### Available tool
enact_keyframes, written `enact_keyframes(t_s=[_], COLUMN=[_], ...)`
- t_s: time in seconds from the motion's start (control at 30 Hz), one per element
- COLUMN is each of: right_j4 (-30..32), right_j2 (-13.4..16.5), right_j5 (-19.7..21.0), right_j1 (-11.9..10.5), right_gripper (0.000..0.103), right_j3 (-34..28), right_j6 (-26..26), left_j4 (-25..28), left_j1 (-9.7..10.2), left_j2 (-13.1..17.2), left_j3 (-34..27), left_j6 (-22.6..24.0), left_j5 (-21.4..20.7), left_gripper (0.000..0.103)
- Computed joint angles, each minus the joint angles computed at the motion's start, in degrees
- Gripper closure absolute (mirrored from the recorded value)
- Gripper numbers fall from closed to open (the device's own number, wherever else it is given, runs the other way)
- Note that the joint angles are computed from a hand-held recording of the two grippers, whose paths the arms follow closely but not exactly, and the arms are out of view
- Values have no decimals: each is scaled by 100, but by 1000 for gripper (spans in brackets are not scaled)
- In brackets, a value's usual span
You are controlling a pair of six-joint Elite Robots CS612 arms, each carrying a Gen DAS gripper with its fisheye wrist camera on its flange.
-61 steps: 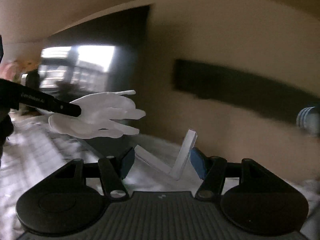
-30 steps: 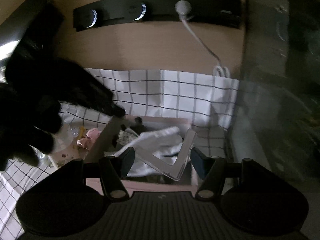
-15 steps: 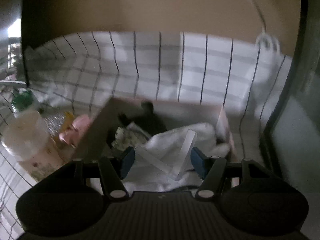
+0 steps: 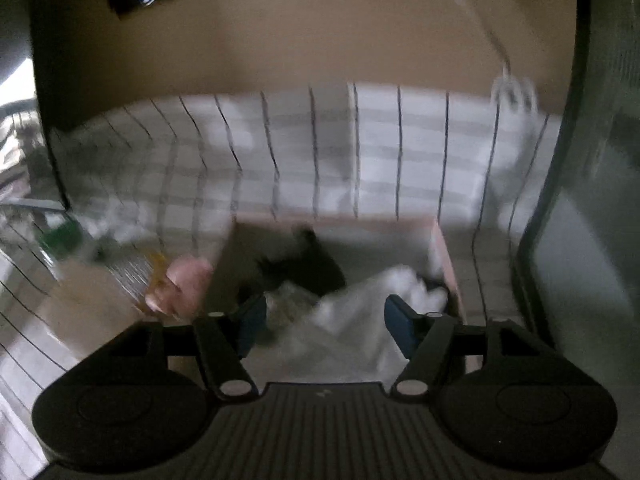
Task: Organize soft objects
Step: 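Move the open left gripper over the glittery round pad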
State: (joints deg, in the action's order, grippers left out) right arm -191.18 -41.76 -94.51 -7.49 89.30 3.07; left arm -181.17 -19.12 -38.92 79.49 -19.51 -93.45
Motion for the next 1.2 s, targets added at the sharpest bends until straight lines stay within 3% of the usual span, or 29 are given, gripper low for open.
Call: enact_keyframes(t_s=[0.13, 0.33, 0.5, 0.6, 0.73, 0.9, 1.13, 1.2], right_j4=[-114, 527, 1811, 2873, 4164, 5188, 6608, 6995], right_j2=[-183, -148, 55, 237, 496, 632, 1425, 1694], right_j5=[237, 457, 925, 929, 820, 681, 717, 744], right_j1=[150, 494, 678, 751, 740, 600, 424, 396], right_gripper=[33, 33, 33, 33, 33, 33, 34, 50], right_j3=[-74, -834, -1699, -2329, -3047, -3393, -4666, -5095], right_j6=[103, 401, 450, 451, 489, 401, 164, 86], left_j4=[-49, -476, -553, -382, -167, 95, 497, 658], left_j1=[73, 226, 384, 460, 499, 416, 216, 181], left_j2=[73, 173, 219, 265, 413, 541, 677, 699], left_j3=[-189, -390, -461, -513, -657, -814, -1036, -1063], left_j6=[315, 529, 713, 768, 696, 615, 299, 226], left_j5=[-110, -307, -670, -842, -1206, -1509, -1474, -1450], left_gripper=[86, 85, 85, 85, 86, 86, 86, 86])
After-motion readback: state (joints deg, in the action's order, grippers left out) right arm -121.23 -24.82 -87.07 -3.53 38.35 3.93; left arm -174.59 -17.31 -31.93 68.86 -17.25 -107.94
